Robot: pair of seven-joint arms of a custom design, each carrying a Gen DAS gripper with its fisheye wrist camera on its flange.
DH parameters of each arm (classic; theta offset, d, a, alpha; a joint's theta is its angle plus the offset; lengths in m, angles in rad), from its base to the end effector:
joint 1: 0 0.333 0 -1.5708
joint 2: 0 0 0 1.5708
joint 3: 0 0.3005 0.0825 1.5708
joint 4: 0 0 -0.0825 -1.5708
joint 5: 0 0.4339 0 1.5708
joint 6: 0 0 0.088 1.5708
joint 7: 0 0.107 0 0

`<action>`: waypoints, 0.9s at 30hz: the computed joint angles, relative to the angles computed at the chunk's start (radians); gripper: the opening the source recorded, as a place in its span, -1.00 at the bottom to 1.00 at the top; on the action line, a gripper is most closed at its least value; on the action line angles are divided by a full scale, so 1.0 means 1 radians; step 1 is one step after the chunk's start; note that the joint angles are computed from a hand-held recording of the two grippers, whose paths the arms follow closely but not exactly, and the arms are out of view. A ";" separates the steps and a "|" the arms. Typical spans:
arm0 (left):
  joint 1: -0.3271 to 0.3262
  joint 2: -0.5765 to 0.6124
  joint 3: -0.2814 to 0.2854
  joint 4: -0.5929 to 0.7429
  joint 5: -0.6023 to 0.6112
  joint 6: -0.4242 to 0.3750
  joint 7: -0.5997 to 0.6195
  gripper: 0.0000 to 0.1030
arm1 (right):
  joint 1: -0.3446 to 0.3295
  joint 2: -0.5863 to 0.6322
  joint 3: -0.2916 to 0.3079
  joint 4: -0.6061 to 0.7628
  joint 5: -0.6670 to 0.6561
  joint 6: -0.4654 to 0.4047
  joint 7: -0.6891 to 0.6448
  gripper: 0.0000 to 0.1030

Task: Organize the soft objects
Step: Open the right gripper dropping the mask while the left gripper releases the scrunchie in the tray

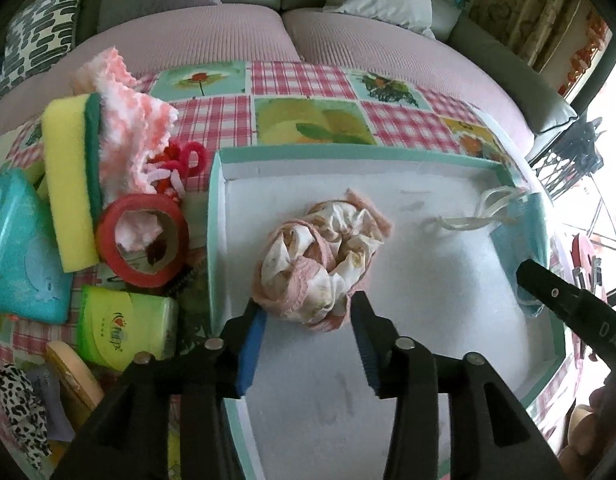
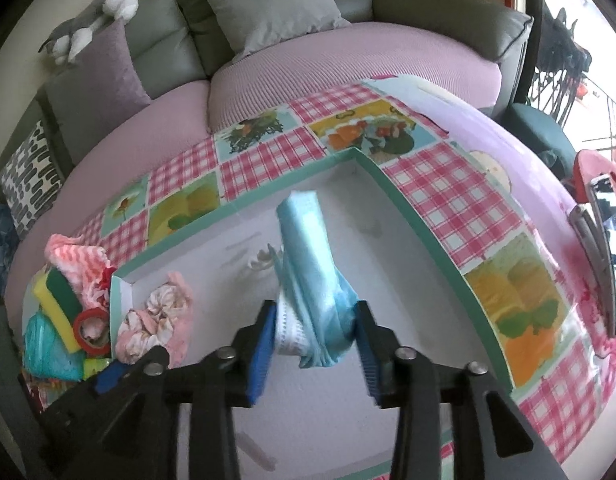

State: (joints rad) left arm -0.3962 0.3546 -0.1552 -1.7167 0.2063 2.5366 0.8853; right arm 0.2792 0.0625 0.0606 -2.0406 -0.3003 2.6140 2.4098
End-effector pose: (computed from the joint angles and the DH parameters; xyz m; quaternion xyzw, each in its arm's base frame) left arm 0.6245 -0.3747 0.3969 -0.6918 0.6816 -0.2209 0.0897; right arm 0.6065 0.2209 0.4276 -0.5792 0.7689 -0.1504 0.2251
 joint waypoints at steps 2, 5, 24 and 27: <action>0.001 -0.012 0.001 -0.011 0.000 0.012 -0.006 0.03 | 0.001 -0.006 0.001 -0.003 -0.005 0.002 -0.006 -0.10; -0.003 -0.032 0.007 -0.025 0.018 0.016 -0.029 0.04 | 0.002 -0.013 0.004 -0.007 0.007 0.003 -0.023 0.09; 0.025 -0.147 -0.008 -0.096 0.211 -0.161 -0.274 0.82 | 0.006 -0.054 0.011 -0.037 -0.029 -0.045 -0.028 0.97; 0.033 -0.171 -0.013 -0.125 0.231 -0.152 -0.298 0.82 | 0.007 -0.059 0.012 -0.043 -0.027 -0.036 -0.024 0.98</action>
State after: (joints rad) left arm -0.3635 0.1840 -0.1679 -1.8422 0.4371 2.3842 0.5877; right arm 0.2863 0.0037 0.0731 -2.0838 -0.3276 2.5777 2.3858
